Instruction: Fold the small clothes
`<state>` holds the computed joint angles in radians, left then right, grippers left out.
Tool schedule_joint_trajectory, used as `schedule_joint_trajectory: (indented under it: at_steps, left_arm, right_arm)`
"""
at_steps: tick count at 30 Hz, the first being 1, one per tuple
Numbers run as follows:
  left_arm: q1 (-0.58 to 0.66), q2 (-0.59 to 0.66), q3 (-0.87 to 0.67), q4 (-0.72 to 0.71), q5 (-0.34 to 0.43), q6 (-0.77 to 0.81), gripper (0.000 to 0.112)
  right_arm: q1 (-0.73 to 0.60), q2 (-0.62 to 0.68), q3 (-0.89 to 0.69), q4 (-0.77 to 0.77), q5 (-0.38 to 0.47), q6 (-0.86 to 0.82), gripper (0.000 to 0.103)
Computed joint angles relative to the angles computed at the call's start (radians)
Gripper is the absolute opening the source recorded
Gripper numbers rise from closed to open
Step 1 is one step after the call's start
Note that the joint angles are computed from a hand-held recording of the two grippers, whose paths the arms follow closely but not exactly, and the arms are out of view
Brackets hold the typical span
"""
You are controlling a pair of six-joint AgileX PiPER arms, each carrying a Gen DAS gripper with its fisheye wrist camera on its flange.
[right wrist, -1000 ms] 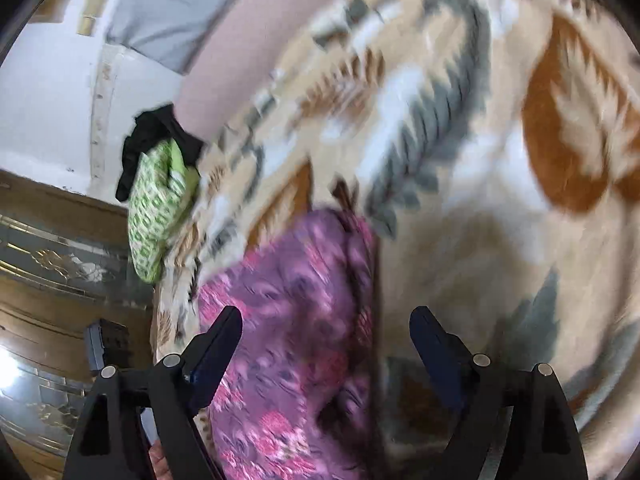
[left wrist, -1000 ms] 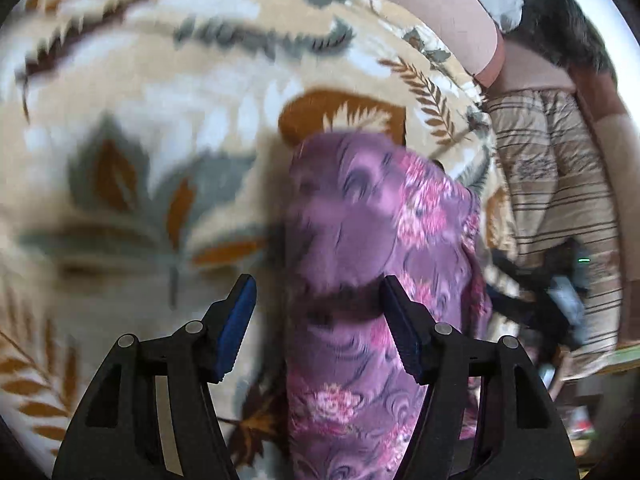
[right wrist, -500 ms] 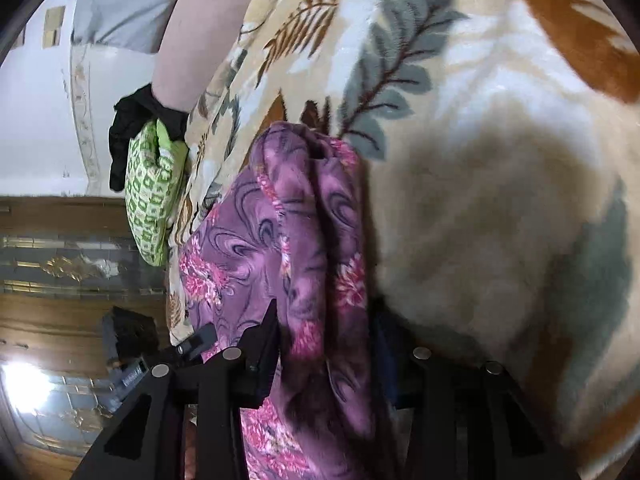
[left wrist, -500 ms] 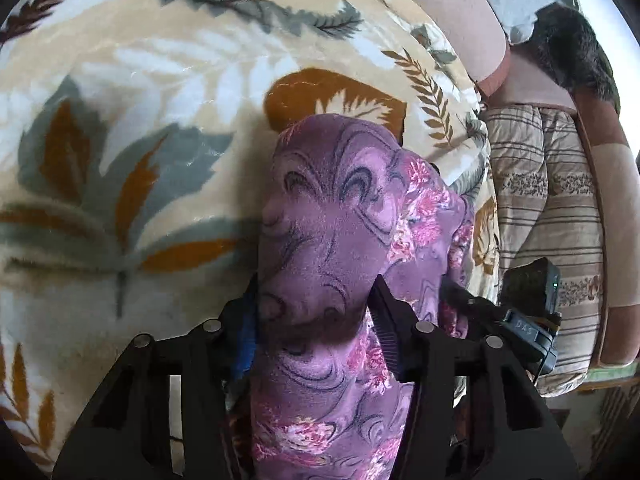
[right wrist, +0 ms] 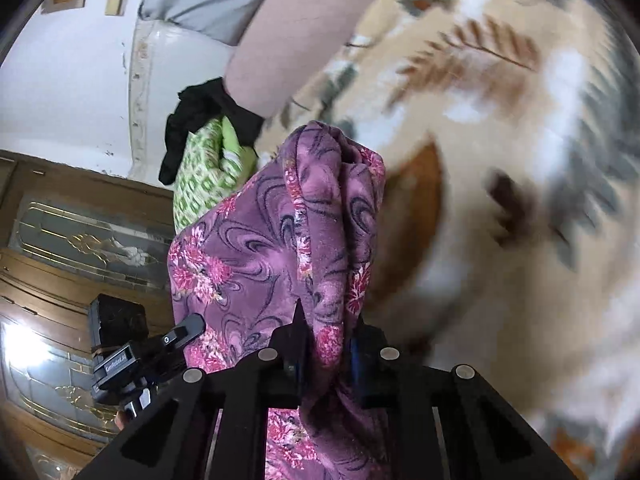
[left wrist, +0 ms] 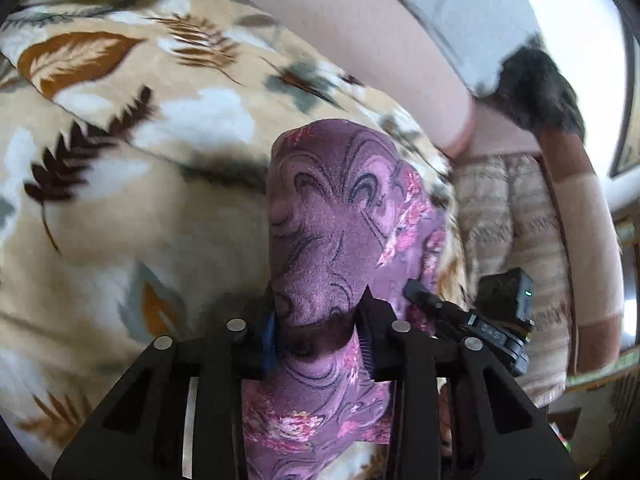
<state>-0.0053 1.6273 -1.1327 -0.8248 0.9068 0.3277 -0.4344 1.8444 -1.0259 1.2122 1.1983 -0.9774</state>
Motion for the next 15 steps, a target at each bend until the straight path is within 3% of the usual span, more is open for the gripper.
schedule_joint_trajectory:
  at_steps: [4, 6, 8, 10, 11, 14, 15]
  left_arm:
    - [-0.036, 0.011, 0.051, 0.25, -0.169, -0.111, 0.041]
    - [-0.006, -0.029, 0.131, 0.225, -0.165, -0.063, 0.041]
    - [0.022, -0.143, 0.277, 0.163, -0.196, 0.024, 0.045]
    - [0.011, -0.28, 0.436, 0.152, -0.229, 0.051, 0.063]
    - [0.024, -0.327, 0.494, 0.128, -0.228, 0.085, 0.064]
    - [-0.015, -0.441, 0.639, 0.074, -0.24, 0.126, 0.064]
    - [-0.053, -0.459, 0.653, 0.095, -0.252, 0.103, 0.064]
  right_arm:
    - [0.151, 0.032, -0.073, -0.127, -0.199, 0.114, 0.02]
    - [0.161, -0.047, -0.003, -0.191, -0.288, 0.119, 0.02]
    - [0.099, -0.181, 0.136, -0.132, -0.309, 0.023, 0.023]
    - [0.021, -0.335, 0.287, -0.099, -0.307, -0.061, 0.07]
    - [-0.022, -0.433, 0.378, -0.099, -0.334, -0.066, 0.096]
    - [-0.156, -0.569, 0.525, -0.106, -0.231, -0.155, 0.096]
    - [-0.197, -0.574, 0.553, -0.116, -0.195, -0.186, 0.091]
